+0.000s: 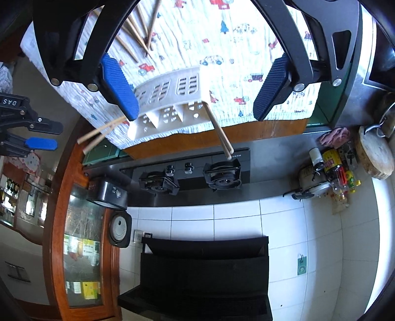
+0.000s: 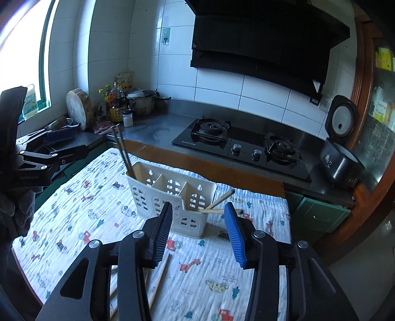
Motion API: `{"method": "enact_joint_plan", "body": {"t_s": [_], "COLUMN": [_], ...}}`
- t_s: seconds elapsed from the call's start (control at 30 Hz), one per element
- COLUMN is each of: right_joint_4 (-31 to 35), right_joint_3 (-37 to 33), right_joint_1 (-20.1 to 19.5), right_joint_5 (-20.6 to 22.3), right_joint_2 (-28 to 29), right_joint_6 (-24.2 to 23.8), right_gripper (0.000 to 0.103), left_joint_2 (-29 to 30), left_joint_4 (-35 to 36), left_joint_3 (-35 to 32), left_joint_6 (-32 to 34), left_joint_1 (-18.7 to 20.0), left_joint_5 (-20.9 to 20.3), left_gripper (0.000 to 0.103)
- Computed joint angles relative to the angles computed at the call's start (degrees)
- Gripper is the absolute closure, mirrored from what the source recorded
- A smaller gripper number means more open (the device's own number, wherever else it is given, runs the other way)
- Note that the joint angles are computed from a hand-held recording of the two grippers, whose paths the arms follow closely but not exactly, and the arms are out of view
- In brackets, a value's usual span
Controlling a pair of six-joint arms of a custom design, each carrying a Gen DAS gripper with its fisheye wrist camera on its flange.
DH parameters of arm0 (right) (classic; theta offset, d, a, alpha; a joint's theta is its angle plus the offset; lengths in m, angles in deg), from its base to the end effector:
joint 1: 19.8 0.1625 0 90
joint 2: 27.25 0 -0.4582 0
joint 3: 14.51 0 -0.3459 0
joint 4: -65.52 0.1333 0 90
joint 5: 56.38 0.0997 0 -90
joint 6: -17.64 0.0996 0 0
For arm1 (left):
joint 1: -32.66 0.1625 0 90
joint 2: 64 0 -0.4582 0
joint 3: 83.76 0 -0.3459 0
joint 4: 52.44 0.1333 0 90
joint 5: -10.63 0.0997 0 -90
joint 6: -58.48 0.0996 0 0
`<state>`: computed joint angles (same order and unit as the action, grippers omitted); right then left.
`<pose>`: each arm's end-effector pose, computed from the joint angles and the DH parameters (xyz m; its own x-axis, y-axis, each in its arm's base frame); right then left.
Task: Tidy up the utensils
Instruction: 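Lower both tools back toward the remaining chopsticks on the cloth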
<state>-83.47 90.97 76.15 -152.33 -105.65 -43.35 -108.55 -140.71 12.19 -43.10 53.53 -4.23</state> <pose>0.1780 -0.5215 0.4225 -0.4056 -0.7619 0.5049 -0.9128 0.3670 -0.1794 -0.4618 -0.4217 0.1185 -0.6759 -0.3128 -0.6673 0.5058 0.4617 -0.7287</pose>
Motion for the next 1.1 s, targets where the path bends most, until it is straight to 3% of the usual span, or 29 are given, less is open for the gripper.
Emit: {"method": "enact_joint_plan", "body": {"t_s": [0.07,0.33,0.5,0.73,0.87,1.1], "right_joint_4": [0.13,-0.88,-2.89,-7.5,-14.61,-16.86], "right_joint_3": [2.27,13.09,20.47,27.48,31.88,34.3], "right_joint_1": [-0.87,-6.62,-11.26,-14.6,-15.45,-16.12], "right_joint_5": [0.76,1.89,0.6,-1.21,-2.72,-4.11], "right_joint_2": [-2.09,-8.75,-11.11,-11.34,-10.17,-8.66], "right_joint_6": [-1.28,-4.25,-4.93,-4.65,-4.69,-1.11], "right_gripper": [0.059,0.06,0.06,0.07,0.074,0.086], "left_joint_2": [0.38,0.7,1.99,2.61,3.46,4.21], "left_joint_4": [2.58,-5.89,-3.12,-7.7,-7.42,-12.15], "left_joint_3": [0.27,7.9,10.13,15.33,16.32,19.02], "left_joint_6": [-3.07,-7.04,-14.41,-18.62,-20.16,-19.67], "left_joint_1": [-1.04,-4.5,-6.41,-8.74,-9.56,-10.14], "left_joint_5": [-0.64,-5.79,-10.06,-15.1,-17.23,-19.56], "left_gripper": [0.006,0.006,0.006,0.006,0.006,0.006]}}
